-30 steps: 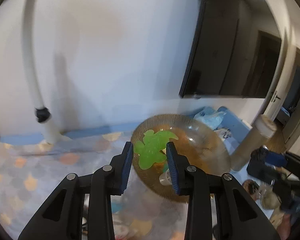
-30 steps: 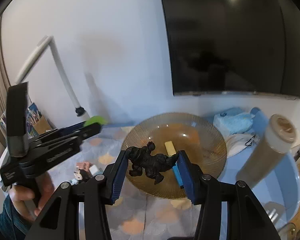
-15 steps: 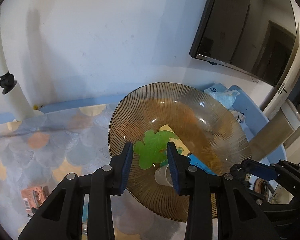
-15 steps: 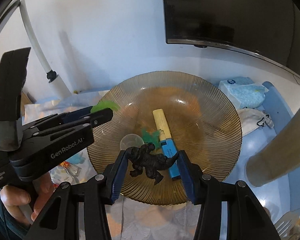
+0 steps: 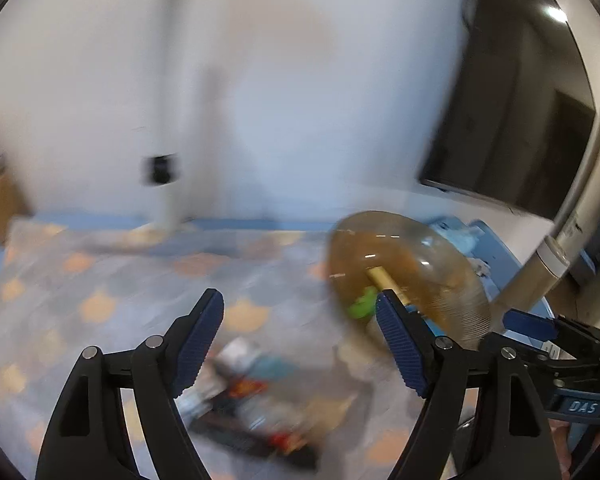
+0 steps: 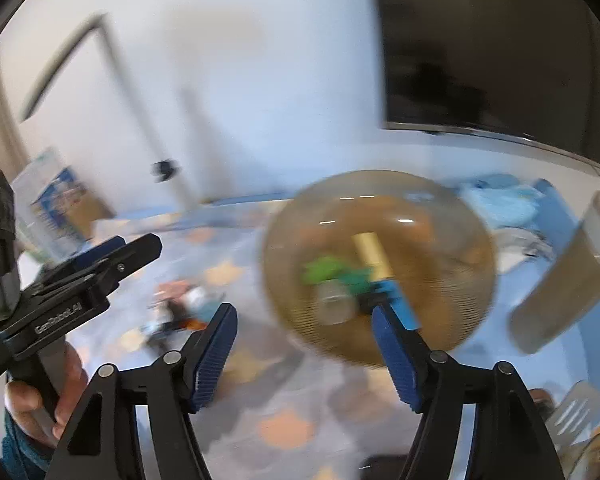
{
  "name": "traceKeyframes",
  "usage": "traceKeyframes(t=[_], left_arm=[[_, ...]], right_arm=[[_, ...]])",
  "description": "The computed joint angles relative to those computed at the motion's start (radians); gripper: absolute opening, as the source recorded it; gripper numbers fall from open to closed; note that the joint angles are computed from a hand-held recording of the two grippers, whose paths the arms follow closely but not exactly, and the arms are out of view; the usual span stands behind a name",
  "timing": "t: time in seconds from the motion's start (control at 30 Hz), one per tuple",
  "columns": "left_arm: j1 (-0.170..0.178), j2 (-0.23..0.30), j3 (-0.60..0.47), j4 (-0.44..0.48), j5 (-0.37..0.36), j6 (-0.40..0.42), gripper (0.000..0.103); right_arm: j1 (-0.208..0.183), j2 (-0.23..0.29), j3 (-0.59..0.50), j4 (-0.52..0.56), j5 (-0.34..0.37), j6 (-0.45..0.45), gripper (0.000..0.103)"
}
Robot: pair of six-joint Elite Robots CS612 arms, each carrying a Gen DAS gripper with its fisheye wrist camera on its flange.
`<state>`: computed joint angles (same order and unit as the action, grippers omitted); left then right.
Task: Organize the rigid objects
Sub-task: 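Carry the frog and dinosaur to the amber bowl and release them, then grasp the black box with the left tool while the right tool grasps the black-haired figure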
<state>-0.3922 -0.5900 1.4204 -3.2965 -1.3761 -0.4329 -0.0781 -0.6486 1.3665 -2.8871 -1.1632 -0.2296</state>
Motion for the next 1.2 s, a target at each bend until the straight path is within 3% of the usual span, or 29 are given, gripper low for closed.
traceKeyframes(t=[0.17, 0.43, 0.5, 0.57, 0.7, 0.9, 1.03, 1.1, 1.2], left_arm=[[0.021, -0.034, 0.164, -0.085, 0.107, -0.111, 0.079], [0.048, 0.015, 0.212, -0.012, 0.126, -0.263, 0.079], [0.039, 0.016, 0.213, -0.046, 0.158, -0.251, 0.079], [0.027, 0.015, 0.21, -0.016, 0.209, -0.253, 0.08], [0.027, 0.012, 0.215, -0.011, 0.202, -0.239, 0.08], [0.029, 0.011, 0.22, -0.021, 0.196, -0.228, 0.08], [0.03, 0.012, 0.217, -0.02, 0.192, -0.224, 0.08], [0.031, 0.013, 0.217, -0.024, 0.188, -0.222, 0.08], [0.032, 0.013, 0.218, -0.027, 0.187, -0.224, 0.08]], right_arm=[[0.031, -0.015, 0.075, -0.068, 0.045, -0.012, 0.085], [0.071, 0.071, 0.111, -0.176, 0.016, -0.002, 0.085], [0.078, 0.085, 0.115, -0.206, -0.008, -0.021, 0.085], [0.083, 0.094, 0.117, -0.223, -0.026, -0.035, 0.085], [0.09, 0.098, 0.118, -0.235, -0.042, -0.054, 0.085], [0.089, 0.094, 0.099, -0.141, -0.016, -0.073, 0.082], [0.089, 0.101, 0.049, -0.003, 0.018, -0.062, 0.068], [0.086, 0.111, 0.019, 0.052, 0.055, -0.056, 0.065], [0.089, 0.121, -0.006, 0.085, 0.064, -0.058, 0.058]])
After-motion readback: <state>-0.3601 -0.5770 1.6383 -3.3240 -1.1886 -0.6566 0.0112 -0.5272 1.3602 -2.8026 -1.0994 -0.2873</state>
